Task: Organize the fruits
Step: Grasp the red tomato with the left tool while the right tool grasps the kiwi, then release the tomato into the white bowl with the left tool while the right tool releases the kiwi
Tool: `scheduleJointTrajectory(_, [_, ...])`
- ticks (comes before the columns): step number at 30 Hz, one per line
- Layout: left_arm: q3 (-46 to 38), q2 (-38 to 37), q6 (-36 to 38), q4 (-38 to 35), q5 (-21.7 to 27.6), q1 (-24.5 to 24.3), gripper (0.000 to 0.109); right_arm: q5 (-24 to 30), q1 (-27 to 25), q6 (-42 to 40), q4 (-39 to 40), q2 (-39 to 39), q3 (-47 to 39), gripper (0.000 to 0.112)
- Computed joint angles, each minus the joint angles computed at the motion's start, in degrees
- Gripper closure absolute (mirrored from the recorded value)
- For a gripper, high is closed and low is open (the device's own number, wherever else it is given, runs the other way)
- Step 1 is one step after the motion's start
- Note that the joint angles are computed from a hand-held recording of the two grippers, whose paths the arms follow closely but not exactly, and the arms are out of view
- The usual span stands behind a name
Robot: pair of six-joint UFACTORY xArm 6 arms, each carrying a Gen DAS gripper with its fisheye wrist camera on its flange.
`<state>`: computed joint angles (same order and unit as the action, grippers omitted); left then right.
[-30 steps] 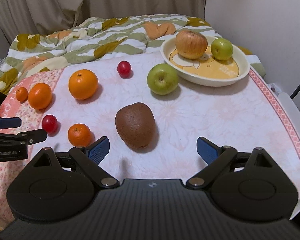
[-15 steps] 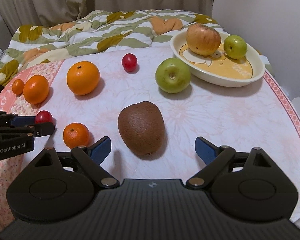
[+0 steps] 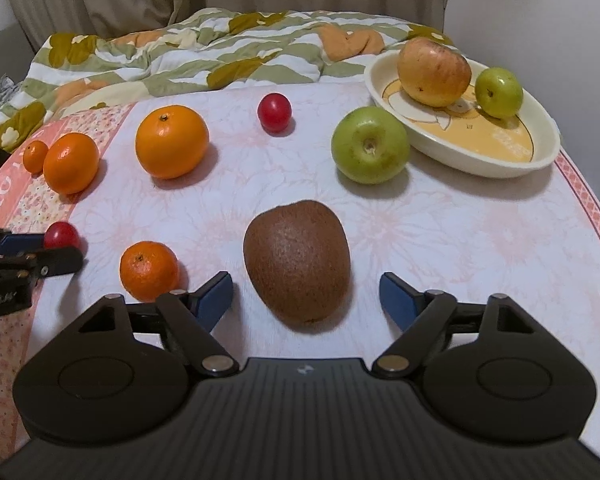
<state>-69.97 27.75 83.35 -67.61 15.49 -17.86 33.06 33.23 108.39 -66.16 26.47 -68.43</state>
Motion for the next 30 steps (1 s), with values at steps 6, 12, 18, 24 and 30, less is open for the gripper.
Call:
scheduleJointTrajectory(6, [2.0, -2.2, -0.2, -1.1, 0.1, 0.0, 0.076, -1.6, -0.8, -1.4, -0.5, -0.1, -0.3, 0.044])
scheduleJointTrajectory(12, [4.0, -5.1, 1.0, -3.3, 0.3, 0.1, 0.076, -1.2, -0.5, -2.8, 0.6, -0.8, -0.2, 0.046])
scheduleJointTrajectory(18, [6.2, -9.1, 2.6, -6.2, 0.7, 0.2, 0.076, 1.1, 1.0, -1.5, -0.2, -4.8, 2.0, 0.046])
scheduleJointTrajectory(24, [9.1, -14.1, 5.0, -9.2, 1.9, 0.0, 0.076, 4.0, 2.9, -0.9, 0.3, -10.4, 5.4, 0.046])
scheduleJointTrajectory(30, [11.5, -18.6, 5.1, -11.0, 0.0, -2.2, 0.076, 5.5, 3.8, 0.0, 0.2, -17.8, 10.6, 0.046])
